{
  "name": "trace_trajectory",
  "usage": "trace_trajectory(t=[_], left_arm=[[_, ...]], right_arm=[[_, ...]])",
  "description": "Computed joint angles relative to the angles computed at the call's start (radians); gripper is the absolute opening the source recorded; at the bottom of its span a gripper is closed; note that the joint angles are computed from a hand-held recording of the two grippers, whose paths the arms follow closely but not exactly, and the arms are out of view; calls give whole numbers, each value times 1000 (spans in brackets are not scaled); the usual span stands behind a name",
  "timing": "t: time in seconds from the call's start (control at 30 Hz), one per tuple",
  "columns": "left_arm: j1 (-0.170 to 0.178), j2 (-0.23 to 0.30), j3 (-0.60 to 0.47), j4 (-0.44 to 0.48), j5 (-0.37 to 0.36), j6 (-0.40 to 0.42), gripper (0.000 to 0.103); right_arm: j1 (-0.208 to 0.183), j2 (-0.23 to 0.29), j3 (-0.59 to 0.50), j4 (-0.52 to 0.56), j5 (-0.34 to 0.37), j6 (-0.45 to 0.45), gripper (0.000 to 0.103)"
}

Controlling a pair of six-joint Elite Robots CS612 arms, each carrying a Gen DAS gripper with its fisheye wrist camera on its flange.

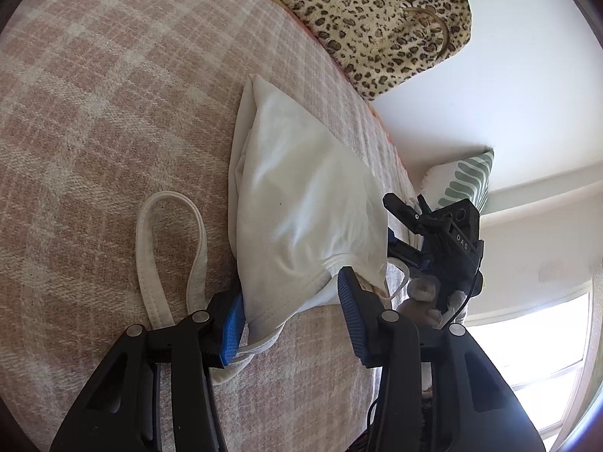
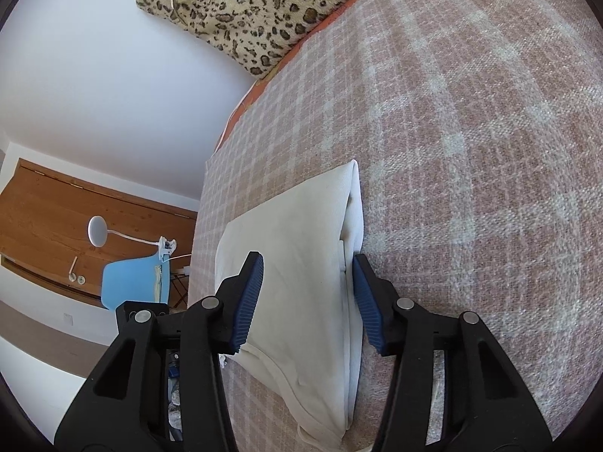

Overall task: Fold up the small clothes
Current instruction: 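Lower the right tool to the folded camisole's edge and grasp it, then lift the folded camisole and carry it onto the dark green garment stack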

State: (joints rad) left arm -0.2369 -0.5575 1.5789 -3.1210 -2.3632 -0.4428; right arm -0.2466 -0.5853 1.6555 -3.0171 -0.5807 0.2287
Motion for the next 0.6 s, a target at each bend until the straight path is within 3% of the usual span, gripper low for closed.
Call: trace_trajectory(t=[0.07, 0.23, 0.3, 0.37, 0.47, 0.6], left_arm=[[-4, 4, -6, 2, 18, 12, 26], [-6, 10, -17, 3, 30, -4, 22], [-10, 5, -11, -3, 48, 3, 21], [-14, -1, -3, -6, 64, 22, 21], [-18, -10, 9, -9, 79, 50, 20], [-20, -11, 15, -22, 90, 64, 17]], right_arm=[[4, 1, -4, -4, -6, -2, 51], [11, 9, -16, -24, -14, 27, 48], [13, 9, -19, -16, -27, 27, 40], [13, 12, -22, -2, -38, 42, 19], [11, 16, -24, 0, -31, 51, 15], [26, -11, -9, -3, -93, -5, 14]])
